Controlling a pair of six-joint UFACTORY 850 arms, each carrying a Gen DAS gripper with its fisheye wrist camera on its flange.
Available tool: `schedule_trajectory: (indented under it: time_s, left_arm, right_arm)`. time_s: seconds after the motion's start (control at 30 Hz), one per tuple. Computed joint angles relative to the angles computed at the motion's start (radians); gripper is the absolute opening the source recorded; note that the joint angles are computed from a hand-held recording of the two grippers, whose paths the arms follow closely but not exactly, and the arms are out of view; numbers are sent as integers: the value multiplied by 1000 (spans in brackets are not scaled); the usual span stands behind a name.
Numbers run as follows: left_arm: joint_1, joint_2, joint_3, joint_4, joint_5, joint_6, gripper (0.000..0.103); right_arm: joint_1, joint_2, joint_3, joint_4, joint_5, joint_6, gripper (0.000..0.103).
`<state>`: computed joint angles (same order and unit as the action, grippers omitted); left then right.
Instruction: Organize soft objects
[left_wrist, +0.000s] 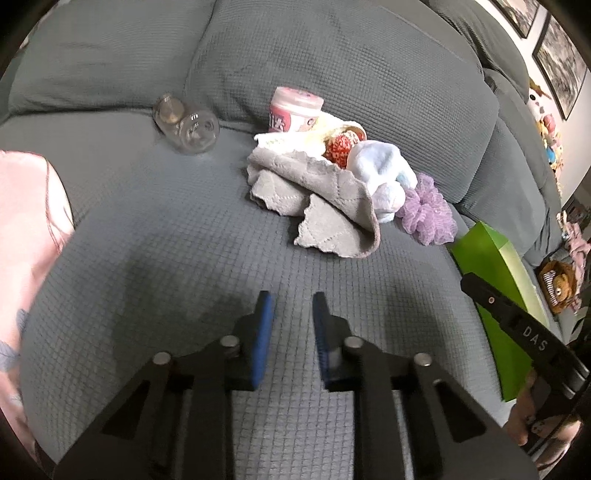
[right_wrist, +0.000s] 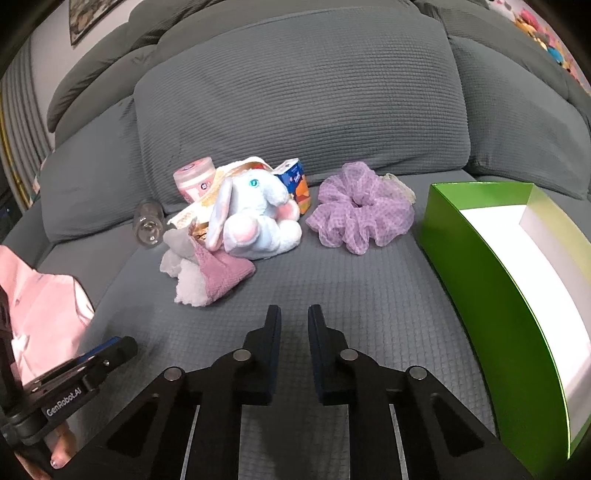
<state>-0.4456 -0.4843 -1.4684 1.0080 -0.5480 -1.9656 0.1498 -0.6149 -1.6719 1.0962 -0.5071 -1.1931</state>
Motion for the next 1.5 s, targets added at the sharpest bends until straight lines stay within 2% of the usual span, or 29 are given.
schedule_trajectory:
  time_s: [0.27, 0.3, 0.33, 0.37, 0.4, 0.43, 0.47, 0.5, 0.67, 0.8, 0.9, 0.97, 1.0, 1.03, 1.1, 1.2, 1.3, 1.4, 1.5]
  left_arm:
    - [15, 7, 7, -47, 52, 14, 17]
    - [17, 9, 9, -51, 52, 10, 21]
    - [19, 13, 13, -52, 57, 6, 22]
    - [21, 16, 18, -50, 59, -3, 27]
    - [22, 20, 24, -33, 55, -30, 31]
    - [21, 23, 30, -14, 46, -65, 43]
    - [20, 28, 37, 3, 39, -97, 54]
    - [21, 32, 43, 16, 42, -114, 60]
    - [29, 30, 42, 6, 60, -108, 68]
    - [36, 17, 28, -79, 44, -23, 68]
    - [36, 18, 29, -90, 15, -5, 68]
    - [37, 20, 29, -98, -13, 4, 68]
    - [38, 21, 30, -101, -23, 4, 68]
    - [40, 23, 32, -105, -32, 4, 68]
    - [45, 28, 36, -108, -35, 0, 68]
    - [48, 42, 52, -96, -25, -24, 68]
    - [47, 59, 72, -61, -7, -72, 68]
    - [47, 68, 84, -37, 14, -98, 68]
    - [48, 68, 84, -50, 6, -98, 68]
  right_arm:
    - [-3, 13, -13, -36, -11, 40, 13]
    - [-5, 15, -20, -42, -17, 49, 14]
    - [-6, 16, -29, -43, -26, 51, 18]
    - [-7, 16, -40, -46, -37, 53, 23]
    - [-6, 17, -48, -46, -38, 54, 43]
    - [-4, 16, -62, -59, -31, 78, 73]
    - [-3, 12, -74, -77, -31, 105, 83]
    - [-3, 4, -92, -90, -40, 130, 86]
    - [7, -102, -277, -225, -190, 289, 86]
    - [46, -229, -459, -307, -336, 385, 86]
    - [89, -345, -616, -406, -407, 501, 86]
    - [115, -421, -714, -462, -419, 575, 86]
    - [125, -452, -756, -488, -422, 608, 79]
    - [132, -478, -791, -511, -428, 632, 60]
    - [142, -508, -826, -559, -425, 680, 40]
    - [133, -454, -722, -525, -374, 646, 19]
    - [108, -369, -594, -452, -366, 545, 12]
    - [80, -244, -416, -362, -331, 378, 12]
    - [49, -114, -236, -300, -243, 227, 12]
